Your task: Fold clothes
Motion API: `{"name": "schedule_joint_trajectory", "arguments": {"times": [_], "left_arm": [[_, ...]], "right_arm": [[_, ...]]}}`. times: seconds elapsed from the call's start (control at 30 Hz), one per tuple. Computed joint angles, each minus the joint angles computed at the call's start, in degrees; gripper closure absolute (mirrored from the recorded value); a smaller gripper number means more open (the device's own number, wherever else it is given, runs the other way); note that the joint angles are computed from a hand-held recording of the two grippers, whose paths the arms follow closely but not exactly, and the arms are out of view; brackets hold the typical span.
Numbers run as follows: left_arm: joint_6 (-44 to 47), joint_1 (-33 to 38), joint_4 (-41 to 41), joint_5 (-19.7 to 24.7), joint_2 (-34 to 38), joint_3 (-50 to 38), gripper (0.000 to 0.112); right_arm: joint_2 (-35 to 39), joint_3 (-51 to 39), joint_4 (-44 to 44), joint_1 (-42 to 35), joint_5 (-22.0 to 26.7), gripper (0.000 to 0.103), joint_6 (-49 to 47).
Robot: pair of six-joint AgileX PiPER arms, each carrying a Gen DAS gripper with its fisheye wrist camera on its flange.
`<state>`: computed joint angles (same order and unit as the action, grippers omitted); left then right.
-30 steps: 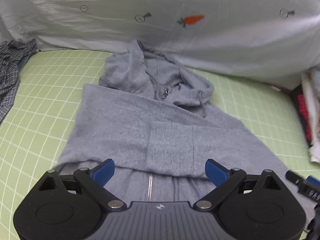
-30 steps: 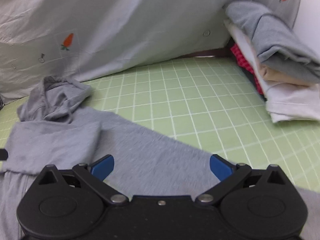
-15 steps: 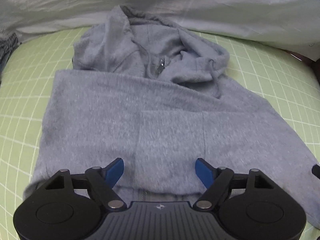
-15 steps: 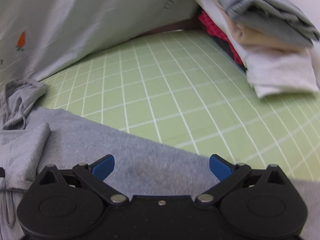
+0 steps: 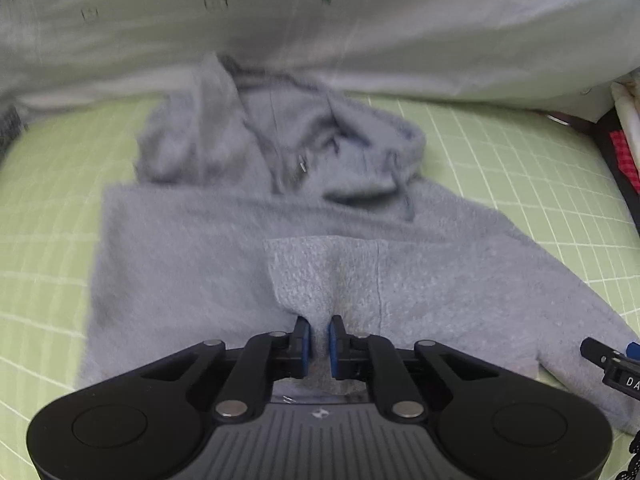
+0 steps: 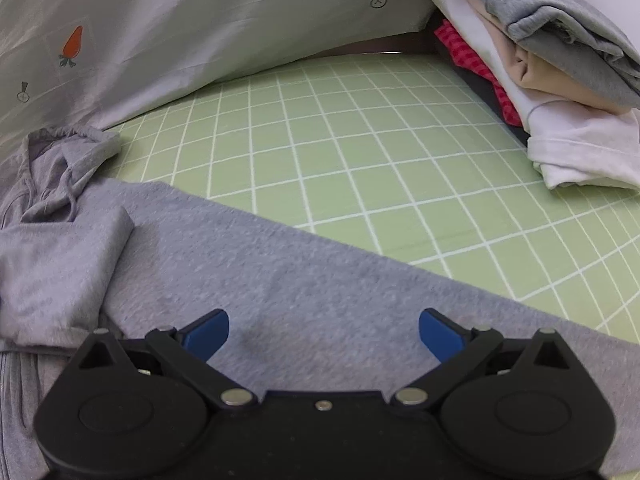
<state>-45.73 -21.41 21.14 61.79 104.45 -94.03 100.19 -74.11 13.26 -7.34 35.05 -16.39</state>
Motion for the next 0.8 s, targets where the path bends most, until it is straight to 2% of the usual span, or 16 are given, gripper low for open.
{"name": "schedule_joint_trajectory", "arguments": {"times": [0.13, 0.27, 0.4, 0.47, 0.53, 0.67, 0.8], "left_arm": [[-0.7, 2.04, 3.68, 0.85, -4.3, 2.42, 0.101], [-3.47, 5.05, 8.73, 3.87, -6.54, 5.58, 0.1], [-5.62, 8.93, 7.45, 5.65, -5.01, 7.18, 0.086], [-5.62, 10.06, 6.76, 6.47, -3.6, 7.29, 0.065], [-5.52, 10.47, 5.57, 6.46, -2.92, 8.08, 0.05], [-7.48, 11.21, 4.29, 4.92, -2.85, 9.89, 0.042], [-7.1, 10.85, 4.75, 5.1, -3.21, 9.78, 0.042]], "right_arm": [[-0.36, 0.69, -1.83, 1.06, 0.43, 0.001, 1.16], [-0.33, 0.73, -3.24, 1.68, 0.48, 0.001, 2.32], [0.11, 0.37, -4.25, 2.2, 0.39, 0.0, 2.55], [0.35, 0.16, -4.56, 2.37, 0.36, 0.0, 2.47], [0.49, 0.12, -4.5, 2.37, 0.09, 0.0, 2.39], [0.72, 0.27, -4.4, 2.56, -0.87, 0.0, 2.3], [1.31, -0.36, -3.89, 2.67, -0.97, 0.0, 1.58]]}}
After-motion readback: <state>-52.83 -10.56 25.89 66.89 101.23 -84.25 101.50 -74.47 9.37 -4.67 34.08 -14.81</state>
